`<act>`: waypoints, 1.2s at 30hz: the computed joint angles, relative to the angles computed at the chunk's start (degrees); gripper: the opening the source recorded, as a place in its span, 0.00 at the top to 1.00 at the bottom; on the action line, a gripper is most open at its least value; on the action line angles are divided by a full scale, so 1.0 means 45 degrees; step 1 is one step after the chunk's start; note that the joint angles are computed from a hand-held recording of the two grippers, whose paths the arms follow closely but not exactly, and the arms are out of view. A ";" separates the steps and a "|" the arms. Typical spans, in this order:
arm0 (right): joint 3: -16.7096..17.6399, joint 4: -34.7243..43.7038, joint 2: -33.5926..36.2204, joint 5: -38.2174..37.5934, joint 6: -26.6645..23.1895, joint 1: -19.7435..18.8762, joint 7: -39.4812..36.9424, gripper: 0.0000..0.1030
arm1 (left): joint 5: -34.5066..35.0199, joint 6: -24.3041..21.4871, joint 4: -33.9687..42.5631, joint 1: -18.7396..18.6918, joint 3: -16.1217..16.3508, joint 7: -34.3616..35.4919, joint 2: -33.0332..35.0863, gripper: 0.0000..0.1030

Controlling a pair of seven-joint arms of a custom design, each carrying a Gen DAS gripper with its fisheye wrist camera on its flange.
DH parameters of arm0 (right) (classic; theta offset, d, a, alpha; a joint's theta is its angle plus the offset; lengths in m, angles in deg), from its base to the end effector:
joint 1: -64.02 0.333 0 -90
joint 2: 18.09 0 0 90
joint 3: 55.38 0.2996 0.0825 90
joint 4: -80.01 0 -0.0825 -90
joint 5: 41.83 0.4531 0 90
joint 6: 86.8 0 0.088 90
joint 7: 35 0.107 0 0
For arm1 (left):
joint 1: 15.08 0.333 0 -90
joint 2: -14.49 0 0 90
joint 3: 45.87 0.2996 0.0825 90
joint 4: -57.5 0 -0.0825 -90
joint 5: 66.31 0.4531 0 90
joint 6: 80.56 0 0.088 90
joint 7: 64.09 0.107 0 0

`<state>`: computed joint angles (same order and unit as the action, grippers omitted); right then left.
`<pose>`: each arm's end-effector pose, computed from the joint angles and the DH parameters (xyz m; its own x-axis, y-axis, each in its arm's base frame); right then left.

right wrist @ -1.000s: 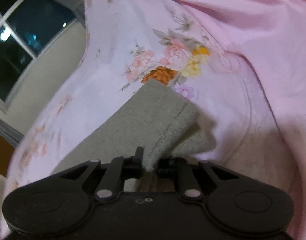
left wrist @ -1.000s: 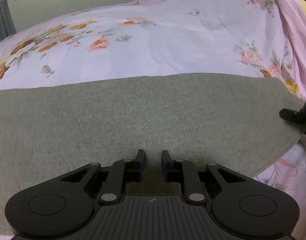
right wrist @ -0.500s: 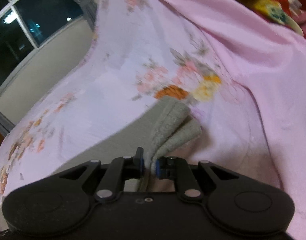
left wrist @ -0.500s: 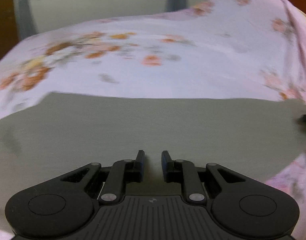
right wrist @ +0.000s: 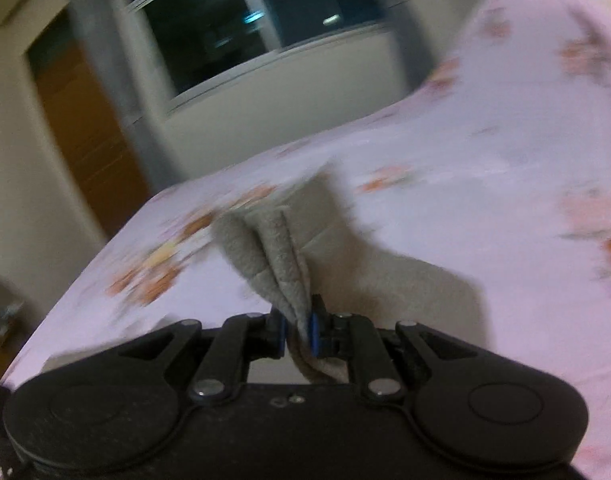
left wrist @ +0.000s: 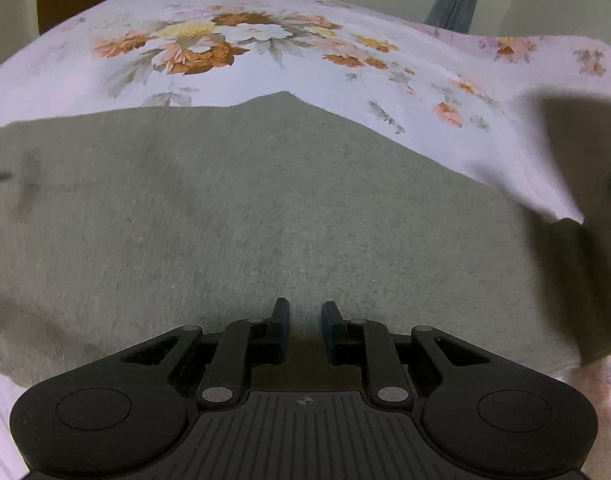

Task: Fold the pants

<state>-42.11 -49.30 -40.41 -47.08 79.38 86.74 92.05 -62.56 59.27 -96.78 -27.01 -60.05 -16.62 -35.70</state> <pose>0.4415 0.3449 0.6018 0.2691 -0.8905 -0.3669 -0.6187 0.1321 -0.7744 0.3785 -0.1830 0.5128 0.2104 -0.9594 0.1880 -0.7687 -0.2811 -0.5745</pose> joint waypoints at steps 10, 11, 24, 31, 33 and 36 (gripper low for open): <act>-0.0859 0.0405 0.1152 0.3354 -0.1694 0.2400 -0.3080 0.24 | -0.1930 0.0898 -0.0988 -0.0791 0.1122 -0.0180 -0.1139 0.82; -0.0974 0.0267 0.0910 0.3703 -0.1528 0.2527 -0.3425 0.27 | -0.2223 0.1049 -0.0990 -0.0883 0.1219 -0.0228 -0.1097 0.81; 0.0024 -0.2305 -0.1985 0.1453 0.0363 -0.0161 0.0156 0.27 | -0.4551 0.3308 -0.0831 -0.2153 0.1537 -0.0521 0.0216 0.19; 0.0388 -0.3545 -0.3126 0.0990 0.0605 -0.1125 0.1835 0.27 | -0.5827 0.5022 -0.0551 -0.3053 0.1998 -0.0482 0.1886 0.74; 0.0481 -0.3751 -0.3421 0.0897 0.0288 -0.1437 0.2405 0.28 | -0.5795 0.5338 -0.0447 -0.2760 0.1570 -0.0898 0.2179 0.80; 0.0656 -0.3749 -0.3615 0.0481 -0.0497 -0.1894 0.3055 0.48 | -0.4739 0.5528 -0.0358 -0.1881 0.0535 -0.1522 0.1796 0.82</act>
